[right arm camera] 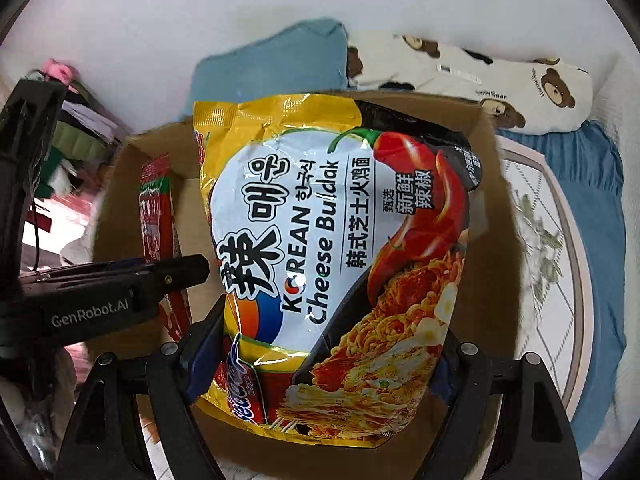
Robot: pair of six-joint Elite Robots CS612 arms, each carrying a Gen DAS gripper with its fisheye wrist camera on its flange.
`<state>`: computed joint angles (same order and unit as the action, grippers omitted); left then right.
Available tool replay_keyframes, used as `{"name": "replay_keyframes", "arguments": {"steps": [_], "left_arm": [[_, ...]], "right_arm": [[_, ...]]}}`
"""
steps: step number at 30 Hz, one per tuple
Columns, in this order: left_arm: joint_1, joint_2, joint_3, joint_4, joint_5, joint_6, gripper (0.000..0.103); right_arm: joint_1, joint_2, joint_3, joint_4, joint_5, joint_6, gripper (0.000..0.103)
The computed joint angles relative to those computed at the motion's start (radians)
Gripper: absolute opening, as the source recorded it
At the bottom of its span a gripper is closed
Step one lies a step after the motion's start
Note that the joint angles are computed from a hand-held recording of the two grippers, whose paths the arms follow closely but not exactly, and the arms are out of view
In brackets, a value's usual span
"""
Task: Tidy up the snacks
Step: 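Carry both packets into the cardboard box and open both tools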
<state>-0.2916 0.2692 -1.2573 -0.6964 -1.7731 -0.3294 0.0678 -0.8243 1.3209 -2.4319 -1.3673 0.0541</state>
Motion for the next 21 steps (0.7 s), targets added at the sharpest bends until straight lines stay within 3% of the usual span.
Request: {"name": "replay_keyframes", "arguments": {"steps": [5,8,9,10,12,21], "left_arm": [[0.0,0.0,0.039,0.002,0.012,-0.012,0.047],[0.0,-0.005,0.054,0.0,0.021,-0.021,0.057],[-0.001,-0.006,0.055,-0.008,0.032,-0.023,0.072],[-0.001,-0.005,0.06,-0.018,0.036,-0.019,0.09],[-0.004,-0.004,0.052,-0.029,0.051,-0.013,0.099],[-0.021,0.029,-0.031,-0.062,0.124,-0.043,0.102]], "right_arm": [[0.008,0.067,-0.094,0.083,-0.006,-0.008,0.085],[0.005,0.111,-0.151,0.147,-0.007,-0.008,0.088],[0.007,0.118,-0.165,0.164,-0.014,-0.005,0.098],[0.01,0.101,-0.143,0.149,-0.018,-0.004,0.102],[0.012,0.097,-0.136,0.121,-0.032,-0.006,0.102],[0.014,0.044,-0.046,0.033,-0.08,-0.026,0.102]]}}
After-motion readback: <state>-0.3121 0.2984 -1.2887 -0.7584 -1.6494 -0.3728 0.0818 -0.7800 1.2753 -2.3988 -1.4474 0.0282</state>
